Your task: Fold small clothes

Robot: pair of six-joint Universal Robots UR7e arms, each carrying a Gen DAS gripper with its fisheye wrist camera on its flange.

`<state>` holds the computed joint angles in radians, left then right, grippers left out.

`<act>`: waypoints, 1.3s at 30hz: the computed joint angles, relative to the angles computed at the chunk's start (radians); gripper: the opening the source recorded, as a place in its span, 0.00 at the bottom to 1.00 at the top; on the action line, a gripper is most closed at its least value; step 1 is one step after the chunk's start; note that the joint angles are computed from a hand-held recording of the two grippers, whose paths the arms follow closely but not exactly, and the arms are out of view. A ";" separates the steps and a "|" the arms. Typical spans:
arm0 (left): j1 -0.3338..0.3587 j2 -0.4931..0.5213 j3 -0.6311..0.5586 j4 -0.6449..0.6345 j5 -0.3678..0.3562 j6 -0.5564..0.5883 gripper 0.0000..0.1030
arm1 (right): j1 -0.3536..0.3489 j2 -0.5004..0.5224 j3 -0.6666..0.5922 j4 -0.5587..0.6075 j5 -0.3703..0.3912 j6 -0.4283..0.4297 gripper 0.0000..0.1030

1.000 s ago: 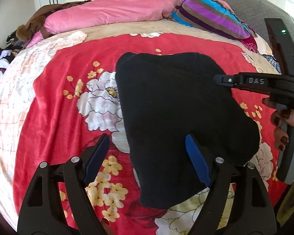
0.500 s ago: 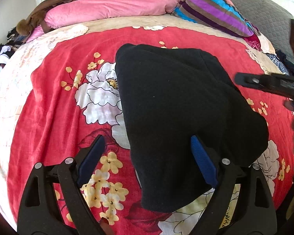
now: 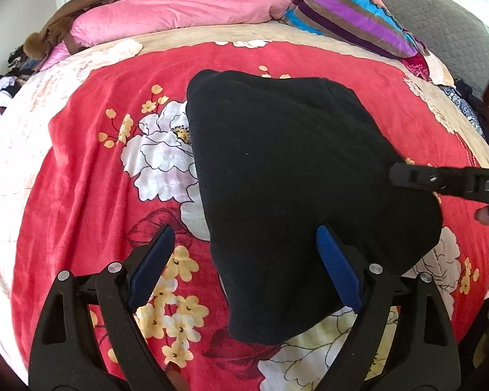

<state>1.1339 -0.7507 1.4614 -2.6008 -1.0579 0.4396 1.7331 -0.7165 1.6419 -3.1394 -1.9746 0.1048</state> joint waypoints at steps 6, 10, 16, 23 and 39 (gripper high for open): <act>0.004 -0.015 -0.006 0.070 -0.045 -0.027 0.79 | 0.047 0.007 0.027 -0.018 -0.185 -0.040 0.09; 0.007 -0.008 -0.006 0.084 -0.037 -0.034 0.79 | 0.044 0.027 0.007 0.016 -0.315 -0.029 0.03; 0.018 -0.005 -0.022 0.110 -0.051 -0.053 0.80 | 0.027 0.007 0.057 -0.133 -0.286 -0.034 0.06; 0.019 -0.004 -0.024 0.113 -0.052 -0.053 0.81 | 0.021 0.015 0.046 -0.106 -0.143 -0.098 0.26; 0.017 0.000 -0.027 0.108 -0.032 -0.053 0.87 | 0.012 0.024 0.028 -0.019 -0.246 -0.056 0.45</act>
